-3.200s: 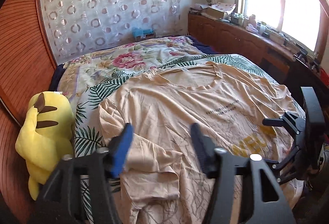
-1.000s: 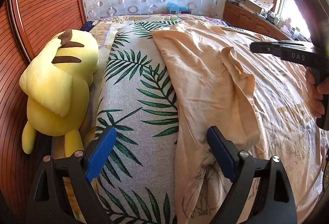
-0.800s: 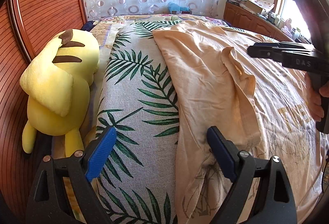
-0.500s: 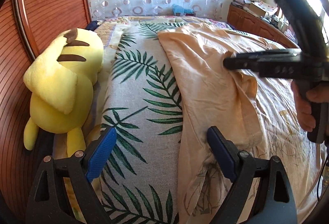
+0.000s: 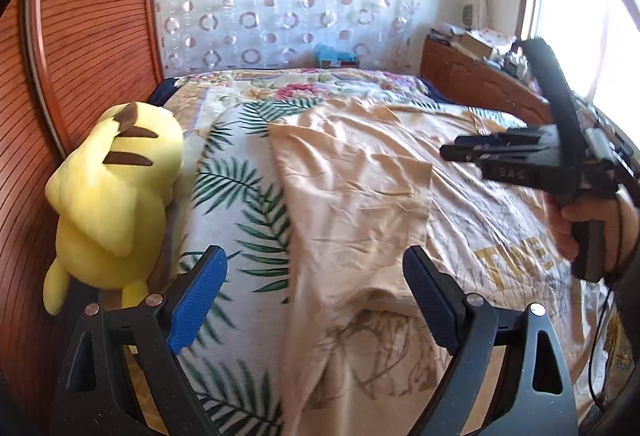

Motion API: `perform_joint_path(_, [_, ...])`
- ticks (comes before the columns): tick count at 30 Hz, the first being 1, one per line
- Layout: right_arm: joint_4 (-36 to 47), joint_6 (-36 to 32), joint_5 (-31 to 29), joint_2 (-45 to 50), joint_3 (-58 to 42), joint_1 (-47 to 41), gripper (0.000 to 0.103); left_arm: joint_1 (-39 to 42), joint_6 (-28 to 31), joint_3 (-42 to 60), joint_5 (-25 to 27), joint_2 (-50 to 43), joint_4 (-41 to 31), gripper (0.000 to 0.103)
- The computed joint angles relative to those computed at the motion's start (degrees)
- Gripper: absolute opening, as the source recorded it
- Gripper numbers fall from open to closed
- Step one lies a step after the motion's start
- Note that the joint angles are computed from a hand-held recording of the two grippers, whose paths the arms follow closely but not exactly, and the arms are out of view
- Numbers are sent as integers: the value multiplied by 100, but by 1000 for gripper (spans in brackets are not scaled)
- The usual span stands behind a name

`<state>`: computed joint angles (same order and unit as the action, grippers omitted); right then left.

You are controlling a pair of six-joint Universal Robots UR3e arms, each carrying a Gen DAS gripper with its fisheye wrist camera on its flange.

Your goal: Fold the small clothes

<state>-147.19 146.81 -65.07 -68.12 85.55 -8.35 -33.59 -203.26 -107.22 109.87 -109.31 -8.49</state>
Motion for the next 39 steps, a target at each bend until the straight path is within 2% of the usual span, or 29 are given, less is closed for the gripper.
perform_joint_path(2, [-131, -85, 148, -225, 336, -154, 35, -52, -20, 213, -29, -170, -153, 90])
perform_joint_path(5, [-137, -440, 654, -882, 1117, -629, 51, -181, -71, 437, -100, -378, -156, 90])
perform_joint_path(8, [256, -855, 1148, -1626, 1795, -1254, 56, -390, -92, 895, -27, -694, -264, 90])
perform_joint_path(16, [2084, -2729, 1989, -3248, 2950, -3700, 57, -585, -87, 2703, -356, -1763, -1124, 90])
perform_joint_path(23, [3385, -3887, 2375, -3366, 2842, -5821, 57, -701, -137, 4761, -347, -2838, -2583, 90])
perform_joint_path(26, [3463, -4016, 2397, -3084, 2659, -6417, 57, -737, -128, 5558, -446, -3255, -3096, 90])
perform_joint_path(27, [3337, -3846, 2364, -3043, 2612, -6433, 57, -748, -110, 5838, -463, -3399, -3298, 90])
perform_joint_path(31, [3155, -3695, 2289, -2750, 2429, -6678, 57, -896, 10, 7126, -153, -4036, -4139, 90])
perform_joint_path(39, [3718, -3617, 2047, -2242, 1817, -6630, 57, -911, 15, 7442, -308, -4189, -4251, 92])
